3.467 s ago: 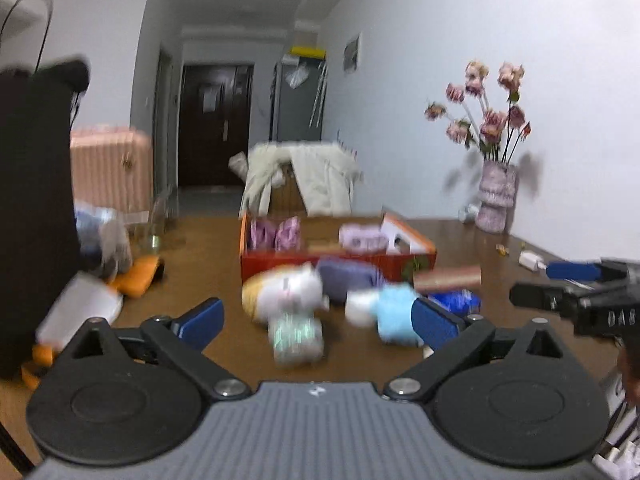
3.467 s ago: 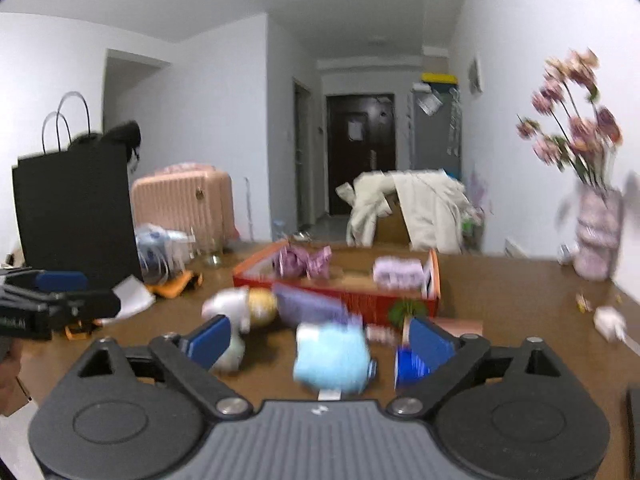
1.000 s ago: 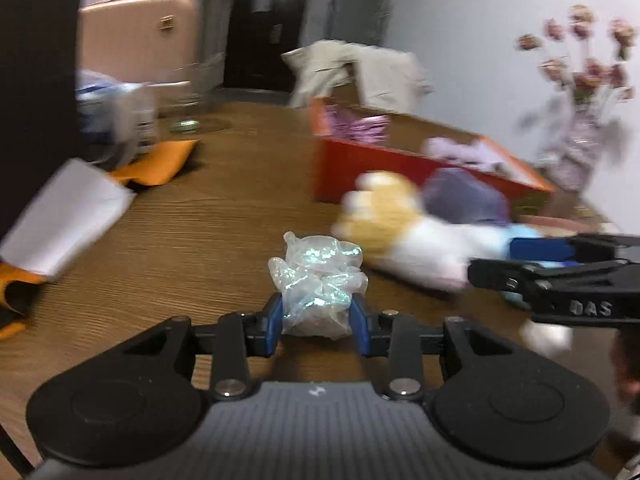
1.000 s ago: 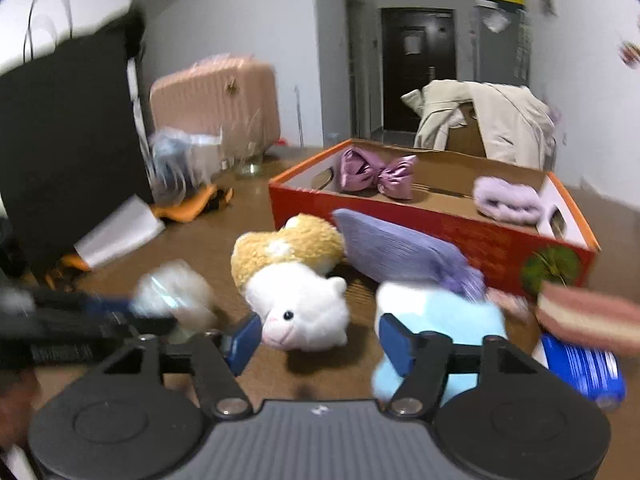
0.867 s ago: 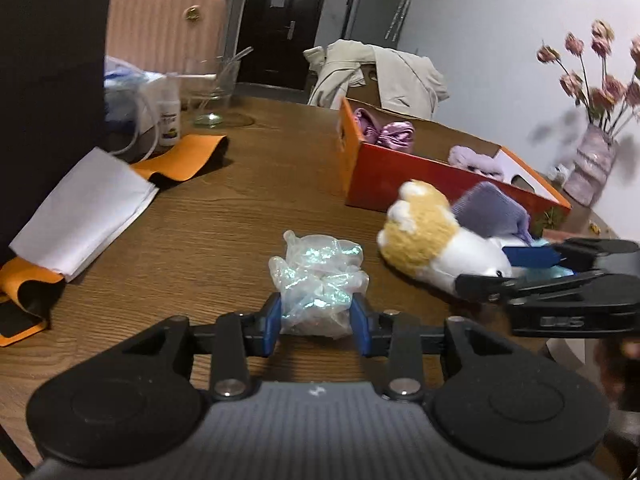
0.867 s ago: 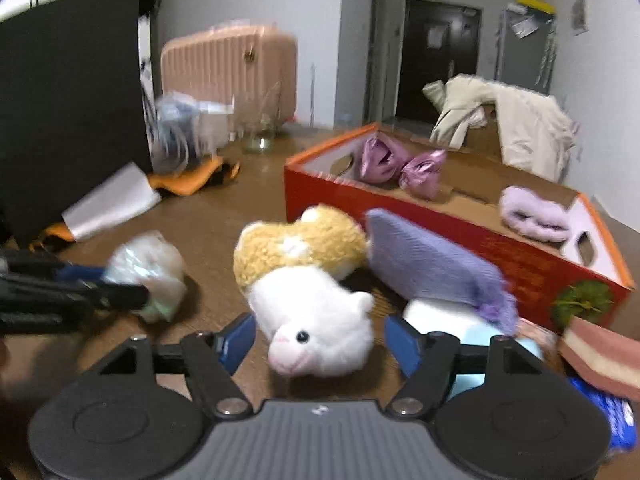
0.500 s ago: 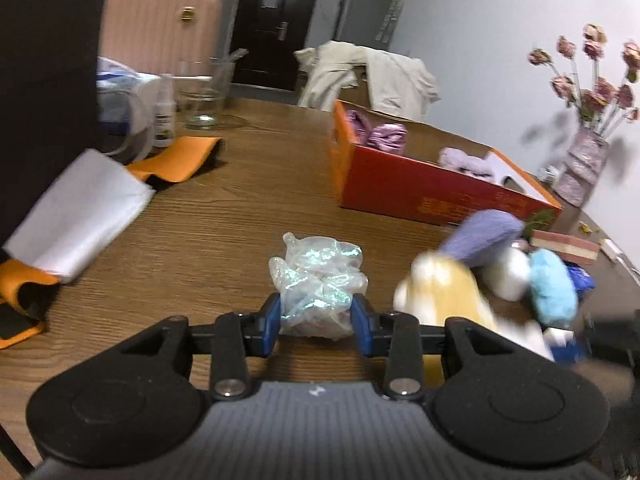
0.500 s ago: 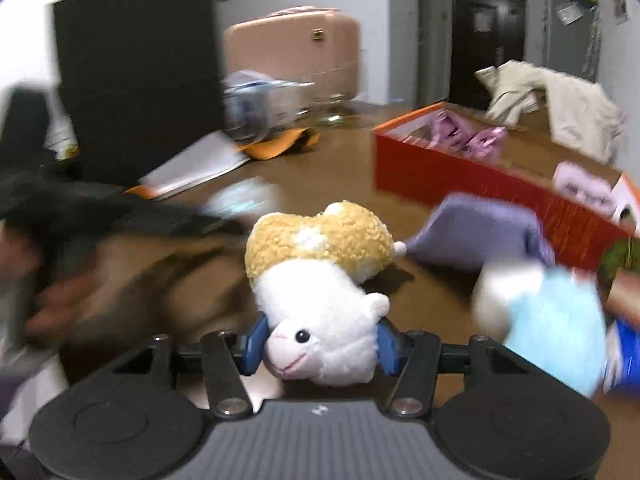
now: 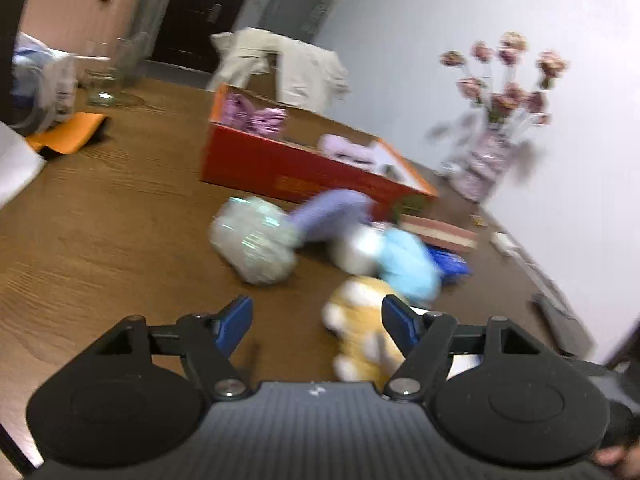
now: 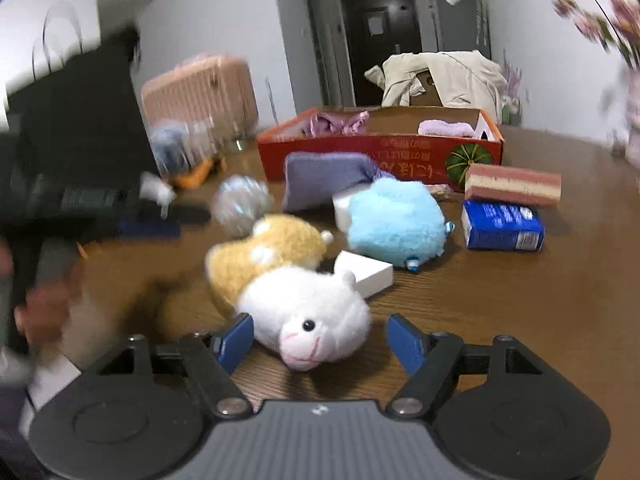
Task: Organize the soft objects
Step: 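Carry the plush sheep into the orange box with the right tool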
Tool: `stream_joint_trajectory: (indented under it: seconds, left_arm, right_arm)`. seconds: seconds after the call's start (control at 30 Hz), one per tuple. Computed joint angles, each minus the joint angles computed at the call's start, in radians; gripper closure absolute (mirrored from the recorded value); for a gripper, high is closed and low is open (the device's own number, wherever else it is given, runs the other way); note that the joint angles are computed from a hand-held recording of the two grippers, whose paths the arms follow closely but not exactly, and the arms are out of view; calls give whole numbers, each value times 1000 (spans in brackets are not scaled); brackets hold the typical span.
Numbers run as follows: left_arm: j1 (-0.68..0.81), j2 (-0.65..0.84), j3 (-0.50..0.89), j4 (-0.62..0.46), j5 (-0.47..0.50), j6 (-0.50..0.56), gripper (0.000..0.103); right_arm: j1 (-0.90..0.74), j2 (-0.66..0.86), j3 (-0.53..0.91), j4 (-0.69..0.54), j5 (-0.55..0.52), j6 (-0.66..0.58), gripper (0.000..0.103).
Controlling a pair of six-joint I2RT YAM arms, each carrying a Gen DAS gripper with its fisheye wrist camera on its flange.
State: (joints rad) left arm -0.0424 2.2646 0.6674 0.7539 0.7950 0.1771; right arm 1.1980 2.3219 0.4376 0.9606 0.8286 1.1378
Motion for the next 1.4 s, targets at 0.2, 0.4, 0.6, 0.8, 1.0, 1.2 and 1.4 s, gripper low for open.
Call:
stream_joint_trajectory:
  seconds: [0.2, 0.4, 0.6, 0.8, 1.0, 1.2, 1.4]
  left_arm:
    - [-113, 11, 0, 3, -48, -17, 37]
    - [-137, 37, 26, -57, -37, -19, 56]
    - [-95, -13, -34, -50, -8, -4, 58]
    - [-73, -149, -26, -3, 73, -108, 58]
    - [-155, -78, 355, -157, -23, -255, 61]
    - [-213, 186, 939, -536, -159, -304, 61]
    - [-239, 465, 1436, -879, -311, -283, 62]
  right_arm:
    - [-66, 168, -45, 376, -26, 40, 36]
    - [-82, 271, -13, 497, -64, 90, 53]
    - [-63, 238, -20, 495, -51, 84, 54]
    - [-176, 36, -109, 557, -84, -207, 54]
    - [-575, -182, -20, 369, -463, -480, 54]
    - [-898, -137, 339, -8, -835, -481, 54]
    - [-968, 77, 722, -317, -926, -481, 54]
